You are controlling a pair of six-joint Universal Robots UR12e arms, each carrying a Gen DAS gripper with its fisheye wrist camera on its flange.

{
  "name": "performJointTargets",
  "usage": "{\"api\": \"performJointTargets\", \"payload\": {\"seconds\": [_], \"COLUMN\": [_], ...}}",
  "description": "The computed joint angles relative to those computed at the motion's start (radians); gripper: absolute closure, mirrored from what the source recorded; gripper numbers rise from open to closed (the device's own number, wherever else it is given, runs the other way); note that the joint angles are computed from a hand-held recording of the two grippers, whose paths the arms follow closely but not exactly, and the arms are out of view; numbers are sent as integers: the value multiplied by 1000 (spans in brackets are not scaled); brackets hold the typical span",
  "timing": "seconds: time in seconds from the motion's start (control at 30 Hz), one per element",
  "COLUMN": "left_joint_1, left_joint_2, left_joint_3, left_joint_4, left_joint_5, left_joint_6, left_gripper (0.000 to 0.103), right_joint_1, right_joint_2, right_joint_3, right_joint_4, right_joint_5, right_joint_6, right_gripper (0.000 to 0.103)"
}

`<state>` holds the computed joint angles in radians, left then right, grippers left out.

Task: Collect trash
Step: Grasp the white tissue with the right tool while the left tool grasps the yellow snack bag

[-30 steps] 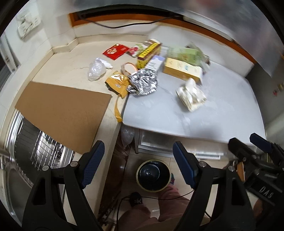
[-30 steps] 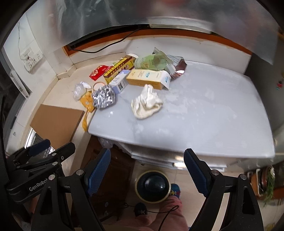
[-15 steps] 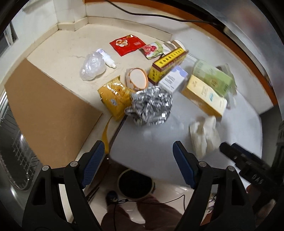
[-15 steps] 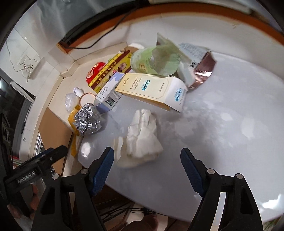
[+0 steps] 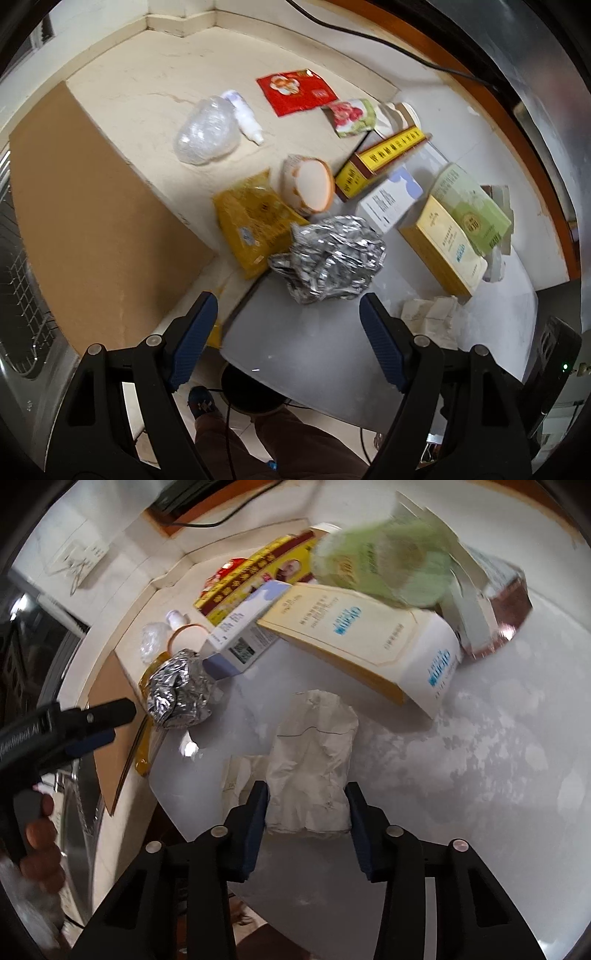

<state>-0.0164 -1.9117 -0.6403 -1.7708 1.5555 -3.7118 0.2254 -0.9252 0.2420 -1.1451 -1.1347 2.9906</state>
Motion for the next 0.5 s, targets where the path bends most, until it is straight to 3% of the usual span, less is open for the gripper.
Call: {"api": "performJointTargets", "payload": {"seconds": [0.23, 0.5], "left_joint_1": [23, 62], "left_joint_2": [43, 64], "left_joint_3": [-64, -106], "left_joint_4": [24, 84], "left_joint_5": [37, 3], "left_joint_6": [-35, -92], "left_gripper": [26, 26], "right_joint_1": [-9, -14], "right_joint_2": [-14, -1], "right_joint_3": [24, -6], "right_joint_4": [-33, -36], "right_joint_5": [30, 31], "right_joint_6": [-6, 2], "right_gripper": [62, 62]}}
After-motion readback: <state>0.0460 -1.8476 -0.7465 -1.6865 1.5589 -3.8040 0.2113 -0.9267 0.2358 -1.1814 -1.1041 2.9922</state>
